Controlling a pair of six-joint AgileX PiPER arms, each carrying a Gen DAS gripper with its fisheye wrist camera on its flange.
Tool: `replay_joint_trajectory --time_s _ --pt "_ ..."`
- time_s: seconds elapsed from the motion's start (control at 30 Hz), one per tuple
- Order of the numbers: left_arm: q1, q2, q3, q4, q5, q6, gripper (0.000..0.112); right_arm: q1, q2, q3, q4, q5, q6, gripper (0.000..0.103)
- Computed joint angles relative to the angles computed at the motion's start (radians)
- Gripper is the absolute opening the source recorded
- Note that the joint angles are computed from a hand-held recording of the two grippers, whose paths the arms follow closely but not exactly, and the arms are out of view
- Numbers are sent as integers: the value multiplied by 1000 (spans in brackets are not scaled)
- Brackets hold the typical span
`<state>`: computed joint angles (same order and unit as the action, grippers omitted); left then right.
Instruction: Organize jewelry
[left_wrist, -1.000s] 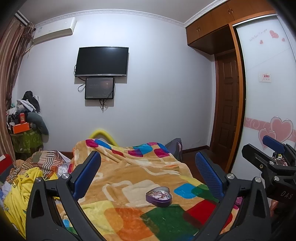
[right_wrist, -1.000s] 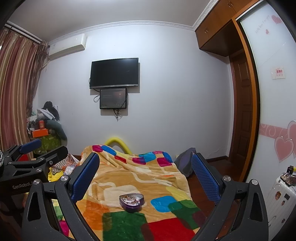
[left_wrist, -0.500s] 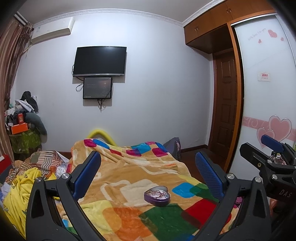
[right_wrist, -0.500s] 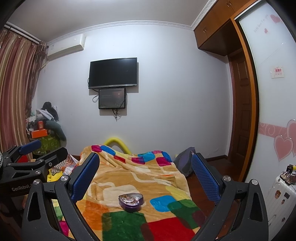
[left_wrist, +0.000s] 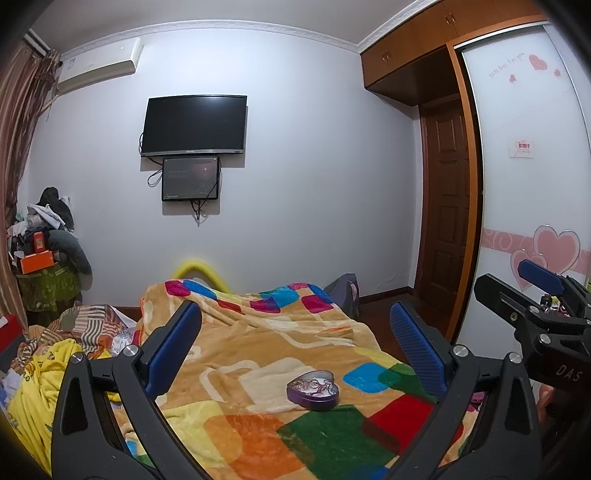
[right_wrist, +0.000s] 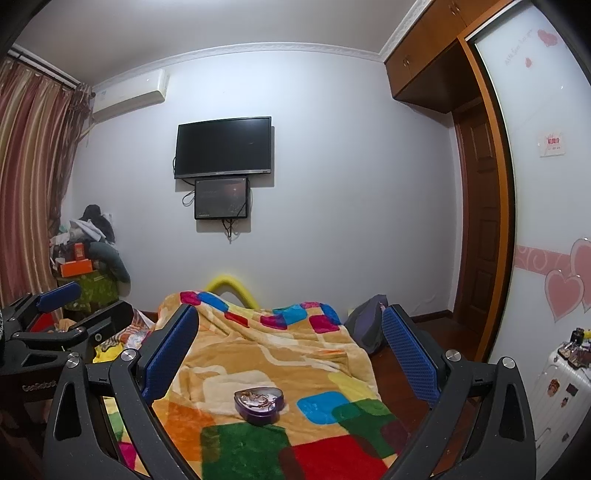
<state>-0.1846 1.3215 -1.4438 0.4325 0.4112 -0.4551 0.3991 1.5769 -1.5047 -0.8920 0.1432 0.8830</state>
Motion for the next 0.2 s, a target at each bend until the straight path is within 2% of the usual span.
replay_joint_trajectory --time_s 0.2 --pt "5 6 -4 -15 -4 11 103 -3 6 -2 4 -2 3 99"
